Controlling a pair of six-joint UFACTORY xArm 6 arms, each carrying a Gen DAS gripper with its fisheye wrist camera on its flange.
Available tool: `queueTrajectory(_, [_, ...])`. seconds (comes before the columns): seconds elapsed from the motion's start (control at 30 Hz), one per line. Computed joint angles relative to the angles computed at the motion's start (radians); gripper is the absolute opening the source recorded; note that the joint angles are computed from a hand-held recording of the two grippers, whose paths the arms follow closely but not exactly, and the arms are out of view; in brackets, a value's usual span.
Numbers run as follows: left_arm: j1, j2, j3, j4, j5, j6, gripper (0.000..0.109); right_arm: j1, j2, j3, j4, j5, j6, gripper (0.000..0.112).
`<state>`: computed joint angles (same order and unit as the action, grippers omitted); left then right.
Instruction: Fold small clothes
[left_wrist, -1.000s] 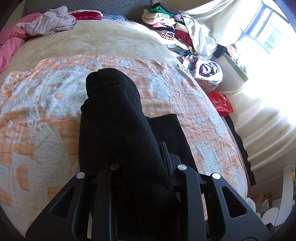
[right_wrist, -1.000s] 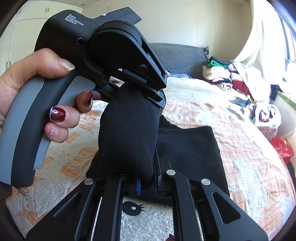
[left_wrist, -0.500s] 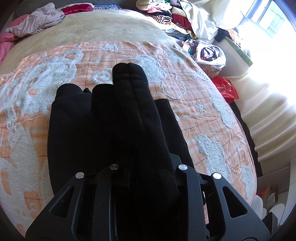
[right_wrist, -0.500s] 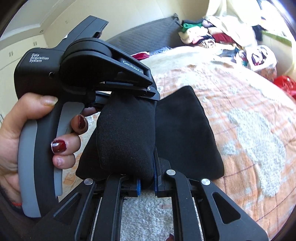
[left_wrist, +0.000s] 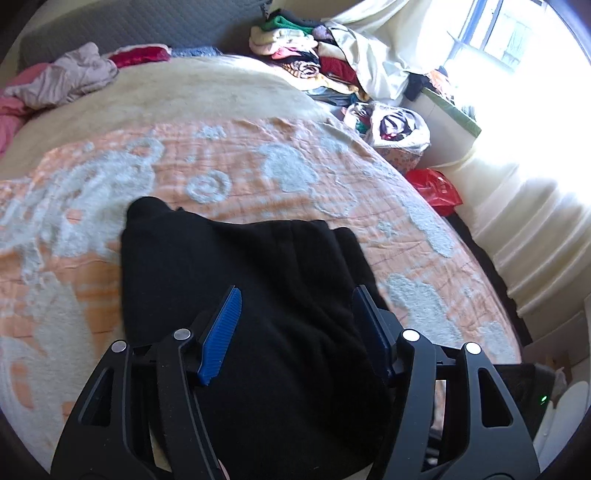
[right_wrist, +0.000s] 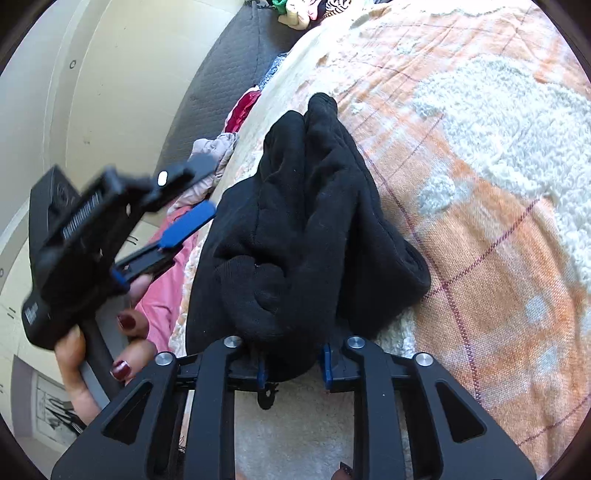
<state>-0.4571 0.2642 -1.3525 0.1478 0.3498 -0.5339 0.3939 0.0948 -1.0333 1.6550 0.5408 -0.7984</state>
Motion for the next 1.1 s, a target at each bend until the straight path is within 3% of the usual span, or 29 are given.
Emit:
queueTrajectory(0.03, [0.012, -0.027, 0.034, 0.090, 0.000, -0.076, 0.054, -0.007, -0.006, -0.003, -0.002, 0.002, 0.001, 0.034])
queueTrajectory(0.1, [0.037, -0.083, 0.110, 0.198, -0.014, -0.174, 0.054, -0.030, -0.014, -0.011, 0.009, 0.018, -0.017, 0.056])
queueTrajectory(0.2, [0.058, -0.136, 0.194, 0.293, -0.004, -0.260, 0.054, -0.051, -0.009, -0.044, -0.047, 0.029, 0.008, 0.067])
queueTrajectory(0.37, [0.062, -0.181, 0.291, 0.331, -0.042, -0.294, 0.054, -0.120, 0.170, -0.286, -0.330, 0.191, 0.161, 0.072])
queueTrajectory(0.53, [0.044, -0.191, 0.288, 0.403, -0.016, -0.335, 0.054, -0.108, 0.241, -0.393, -0.548, 0.157, 0.259, 0.060])
queueTrajectory(0.63, [0.037, -0.190, 0.279, 0.445, 0.004, -0.357, 0.054, -0.092, 0.293, -0.460, -0.663, 0.134, 0.280, 0.043])
queueTrajectory(0.7, [0.034, -0.187, 0.273, 0.450, 0.010, -0.358, 0.054, -0.072, 0.310, -0.468, -0.704, 0.096, 0.254, 0.022])
queueTrajectory(0.77, [0.032, -0.187, 0.271, 0.460, 0.016, -0.368, 0.054, -0.060, 0.280, -0.427, -0.726, 0.058, 0.197, 0.017])
queueTrajectory(0.83, [0.030, -0.187, 0.270, 0.469, 0.021, -0.379, 0.054, -0.042, 0.307, -0.465, -0.763, 0.011, 0.174, 0.015])
queueTrajectory(1.0, [0.024, -0.195, 0.275, 0.446, 0.025, -0.376, 0.054, 0.007, 0.271, -0.448, -0.710, -0.129, -0.021, 0.014])
queueTrajectory(1.1, [0.023, -0.190, 0.277, 0.395, 0.016, -0.348, 0.054, -0.005, 0.290, -0.450, -0.799, -0.136, 0.069, 0.014])
